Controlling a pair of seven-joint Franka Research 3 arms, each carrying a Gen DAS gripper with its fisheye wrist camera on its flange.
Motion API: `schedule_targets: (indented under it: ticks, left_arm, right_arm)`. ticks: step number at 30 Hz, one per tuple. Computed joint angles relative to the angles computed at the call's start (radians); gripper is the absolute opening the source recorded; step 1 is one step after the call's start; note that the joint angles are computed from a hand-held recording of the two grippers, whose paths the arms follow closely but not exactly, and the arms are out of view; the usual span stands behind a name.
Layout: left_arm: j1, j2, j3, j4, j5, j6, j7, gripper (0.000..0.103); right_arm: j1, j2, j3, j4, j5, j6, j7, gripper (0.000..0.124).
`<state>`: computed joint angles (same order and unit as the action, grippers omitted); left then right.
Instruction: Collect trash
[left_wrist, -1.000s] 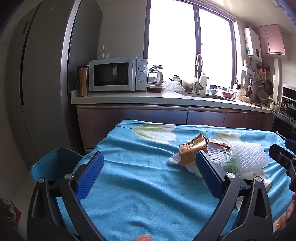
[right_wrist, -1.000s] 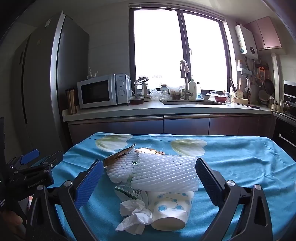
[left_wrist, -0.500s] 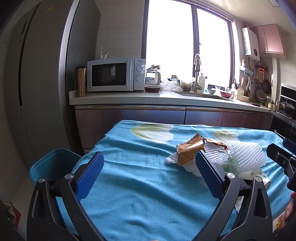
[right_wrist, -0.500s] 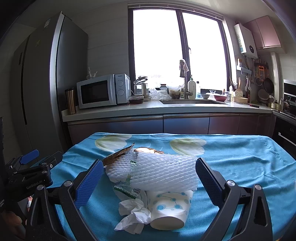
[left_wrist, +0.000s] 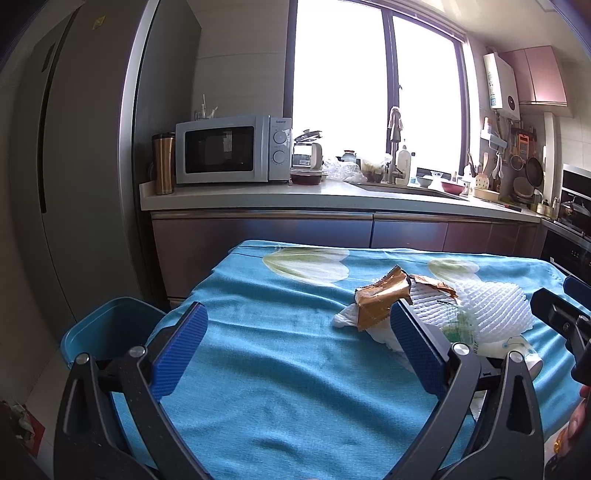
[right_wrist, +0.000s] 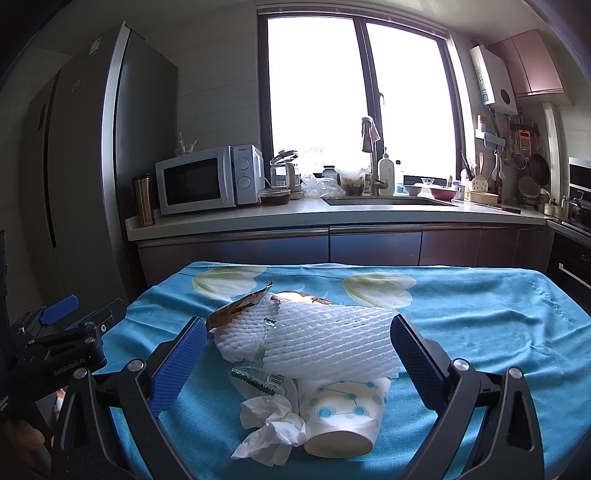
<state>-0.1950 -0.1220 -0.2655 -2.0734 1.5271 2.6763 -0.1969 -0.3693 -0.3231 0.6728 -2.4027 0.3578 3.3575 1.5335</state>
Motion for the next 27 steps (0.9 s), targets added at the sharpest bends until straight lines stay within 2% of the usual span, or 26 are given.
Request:
schedule_targets:
  ticks: [5, 18, 27]
  left_arm:
    - [0.0, -0.001, 0.0, 0.0, -0.004, -0.001, 0.005, 0.097]
    - [0.004, 0.009, 0.002, 0.009, -0.034, 0.006, 0.038, 0.097]
    - [0.003, 0.058, 0.019, 0.051, -0.064, 0.072, 0.114, 0.097]
  right_arm:
    - [-0.015, 0.009, 0.014, 0.012, -0.007, -0.006, 0.006, 0.096]
    - [0.032, 0.026, -0.046, 0.016, -0.036, -0.019, 0.017, 0.096]
    - [0.029, 0.042, -0.067, 0.026, -0.071, -0.044, 0.047, 0.096]
